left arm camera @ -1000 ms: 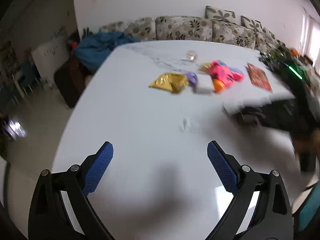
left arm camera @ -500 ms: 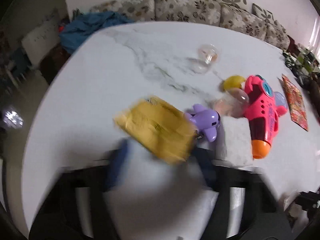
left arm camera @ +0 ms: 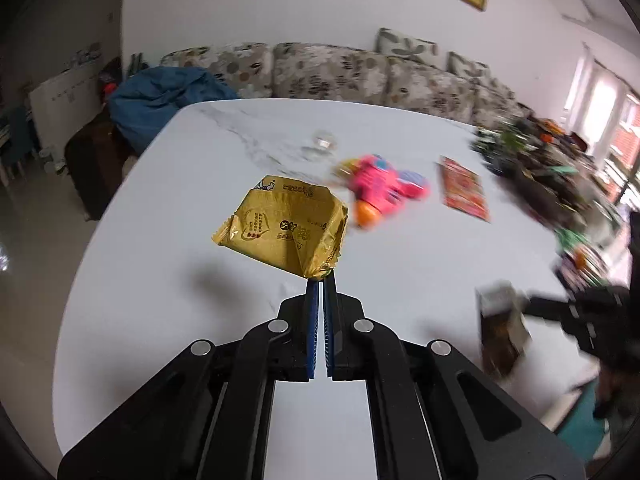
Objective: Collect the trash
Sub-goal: 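Carry both wrappers to the cardboard box and open both tools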
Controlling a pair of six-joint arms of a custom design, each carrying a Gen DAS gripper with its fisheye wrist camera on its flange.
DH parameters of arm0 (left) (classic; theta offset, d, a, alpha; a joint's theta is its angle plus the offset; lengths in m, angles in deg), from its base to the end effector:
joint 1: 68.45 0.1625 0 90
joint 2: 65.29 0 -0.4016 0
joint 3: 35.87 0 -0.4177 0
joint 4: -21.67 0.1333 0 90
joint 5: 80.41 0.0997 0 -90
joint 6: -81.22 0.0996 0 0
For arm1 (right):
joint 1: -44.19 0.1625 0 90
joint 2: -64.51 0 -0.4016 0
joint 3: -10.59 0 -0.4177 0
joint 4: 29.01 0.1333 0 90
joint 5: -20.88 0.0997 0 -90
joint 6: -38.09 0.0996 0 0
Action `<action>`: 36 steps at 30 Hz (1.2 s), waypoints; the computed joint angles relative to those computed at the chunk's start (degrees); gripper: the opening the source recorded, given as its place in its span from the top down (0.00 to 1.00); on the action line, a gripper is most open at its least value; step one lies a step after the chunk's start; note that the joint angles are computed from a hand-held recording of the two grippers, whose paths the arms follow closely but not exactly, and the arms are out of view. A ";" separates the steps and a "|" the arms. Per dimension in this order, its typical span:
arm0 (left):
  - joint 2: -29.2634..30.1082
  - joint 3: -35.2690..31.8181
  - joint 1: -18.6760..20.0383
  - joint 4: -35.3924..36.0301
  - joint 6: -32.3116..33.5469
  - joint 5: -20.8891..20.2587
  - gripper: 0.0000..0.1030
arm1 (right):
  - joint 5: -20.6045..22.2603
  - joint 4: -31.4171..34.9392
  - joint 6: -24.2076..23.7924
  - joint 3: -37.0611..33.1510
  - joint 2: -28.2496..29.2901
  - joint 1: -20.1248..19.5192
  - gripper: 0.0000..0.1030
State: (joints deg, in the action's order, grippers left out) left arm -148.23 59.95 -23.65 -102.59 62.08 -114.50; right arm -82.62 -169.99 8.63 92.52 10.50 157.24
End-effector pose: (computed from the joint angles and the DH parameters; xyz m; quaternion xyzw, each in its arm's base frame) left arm -0.2522 -0.5546 0.4523 0.1110 0.8652 -0.3840 0.3027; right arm 0.3889 -0.6330 0.2418 0.4094 -0.8830 0.1917 0.1261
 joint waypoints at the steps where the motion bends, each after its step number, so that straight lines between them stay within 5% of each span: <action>1: -1.17 1.52 -1.11 1.08 -1.44 0.28 0.98 | 0.21 -0.78 -0.26 2.02 -1.78 0.37 1.00; 9: -9.92 13.02 -12.57 16.77 -15.83 2.98 0.98 | 1.76 -0.11 -0.28 15.09 -15.02 1.82 1.00; 14: -13.70 17.71 -17.07 26.35 -25.24 -3.77 0.98 | -0.61 3.20 0.64 24.07 -22.94 1.92 1.00; 18: -15.75 22.33 -18.35 28.60 -27.47 -9.26 0.98 | -2.10 5.46 1.61 29.57 -25.55 -0.08 1.00; 22: -13.77 25.91 -14.13 26.74 -26.99 -13.13 0.98 | -4.93 1.61 2.03 33.75 -21.93 -4.37 1.00; 24: -11.42 27.28 -9.33 23.15 -21.95 -16.50 0.91 | -6.41 -1.70 1.33 34.68 -18.31 -6.82 0.98; 26: -7.80 28.23 -5.73 22.52 -20.04 -15.70 0.59 | -9.08 -2.97 1.11 34.42 -13.83 -9.29 0.81; 27: -6.58 28.51 -4.53 21.95 -18.74 -15.90 0.32 | -10.72 -4.49 0.77 34.66 -12.05 -10.25 0.59; 30: -4.75 29.14 -2.19 21.60 -17.60 -17.37 0.31 | -11.12 -3.87 1.81 34.92 -10.98 -12.14 0.56; 36: -10.39 27.87 -6.90 24.88 -19.00 -14.51 0.31 | -3.63 1.66 2.45 35.24 -20.99 -9.06 0.56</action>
